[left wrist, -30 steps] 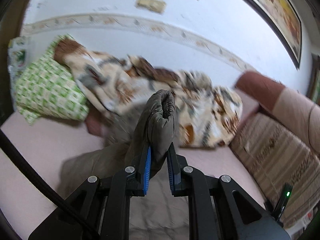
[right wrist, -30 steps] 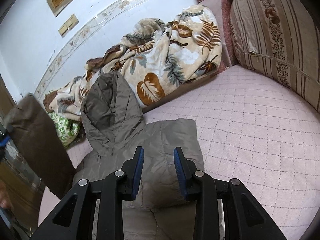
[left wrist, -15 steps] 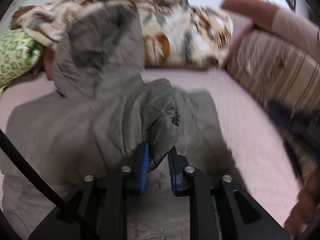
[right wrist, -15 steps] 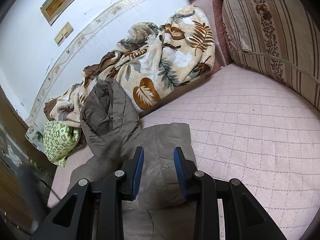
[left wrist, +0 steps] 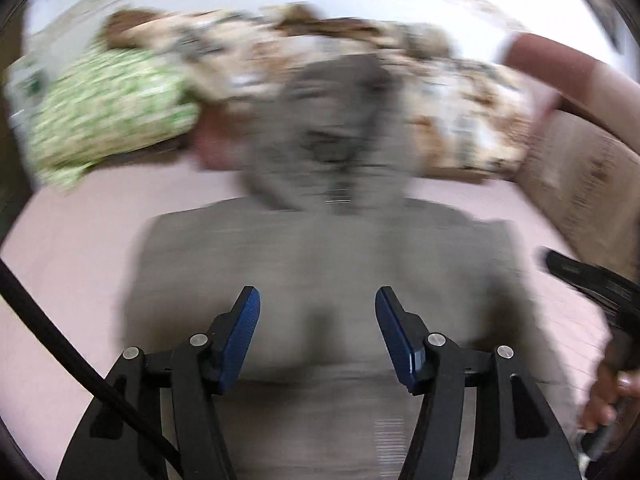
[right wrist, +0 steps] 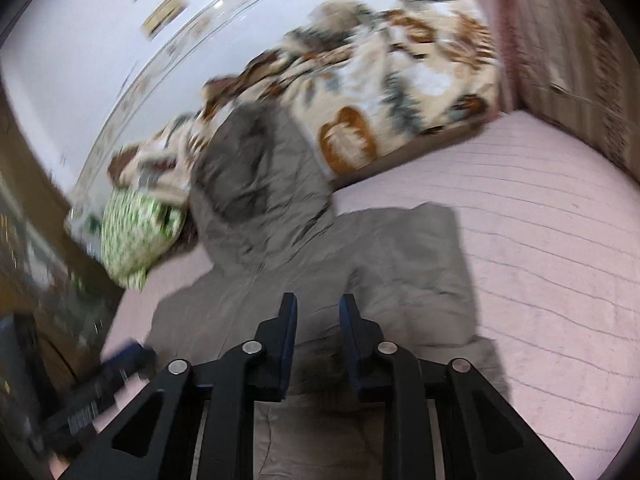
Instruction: Fold large clothes
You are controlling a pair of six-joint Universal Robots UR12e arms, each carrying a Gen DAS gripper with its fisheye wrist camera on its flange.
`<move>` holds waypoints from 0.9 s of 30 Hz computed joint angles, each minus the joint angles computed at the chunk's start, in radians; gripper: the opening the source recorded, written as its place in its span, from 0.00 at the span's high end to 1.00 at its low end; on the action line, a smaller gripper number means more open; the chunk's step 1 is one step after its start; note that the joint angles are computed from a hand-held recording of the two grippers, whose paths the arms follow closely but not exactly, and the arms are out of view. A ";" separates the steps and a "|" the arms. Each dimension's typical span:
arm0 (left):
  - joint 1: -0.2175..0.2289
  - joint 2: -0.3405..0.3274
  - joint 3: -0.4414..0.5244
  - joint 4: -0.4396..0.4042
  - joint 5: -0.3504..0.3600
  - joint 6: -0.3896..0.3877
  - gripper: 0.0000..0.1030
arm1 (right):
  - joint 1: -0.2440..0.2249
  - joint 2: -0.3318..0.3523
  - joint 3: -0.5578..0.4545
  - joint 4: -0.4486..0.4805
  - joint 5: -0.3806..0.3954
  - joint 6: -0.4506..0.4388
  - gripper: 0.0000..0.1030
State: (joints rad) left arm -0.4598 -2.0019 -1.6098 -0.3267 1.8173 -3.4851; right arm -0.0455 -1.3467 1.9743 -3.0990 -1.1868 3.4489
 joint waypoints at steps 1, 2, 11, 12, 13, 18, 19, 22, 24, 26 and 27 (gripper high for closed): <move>0.015 0.006 -0.014 0.000 0.008 -0.014 0.43 | 0.013 0.005 -0.007 0.007 -0.018 -0.021 0.77; 0.034 0.013 -0.029 0.000 0.017 -0.032 0.43 | 0.023 0.010 -0.012 0.011 -0.035 -0.033 0.77; 0.107 -0.026 -0.042 0.004 -0.076 -0.079 0.42 | 0.081 0.065 -0.066 0.091 -0.156 -0.106 0.77; 0.108 -0.031 -0.039 -0.011 -0.081 -0.079 0.42 | 0.086 0.073 -0.074 0.113 -0.169 -0.120 0.77; 0.105 -0.038 -0.034 -0.018 -0.066 -0.064 0.42 | 0.092 0.079 -0.082 0.135 -0.191 -0.130 0.77; 0.083 -0.058 -0.014 -0.044 0.000 -0.027 0.41 | 0.114 0.104 -0.114 0.250 -0.288 -0.157 0.77; 0.077 -0.063 -0.010 -0.043 0.022 -0.016 0.42 | 0.116 0.108 -0.117 0.257 -0.298 -0.156 0.77; 0.065 -0.064 -0.007 -0.024 0.073 0.005 0.42 | 0.117 0.112 -0.121 0.270 -0.309 -0.146 0.77; 0.052 -0.064 -0.004 0.000 0.117 0.032 0.42 | 0.121 0.110 -0.124 0.272 -0.323 -0.139 0.77; 0.039 -0.062 -0.005 0.049 0.154 0.058 0.42 | 0.126 0.102 -0.120 0.245 -0.339 -0.118 0.77; 0.031 -0.061 -0.006 0.076 0.174 0.068 0.42 | 0.129 0.096 -0.112 0.212 -0.342 -0.110 0.77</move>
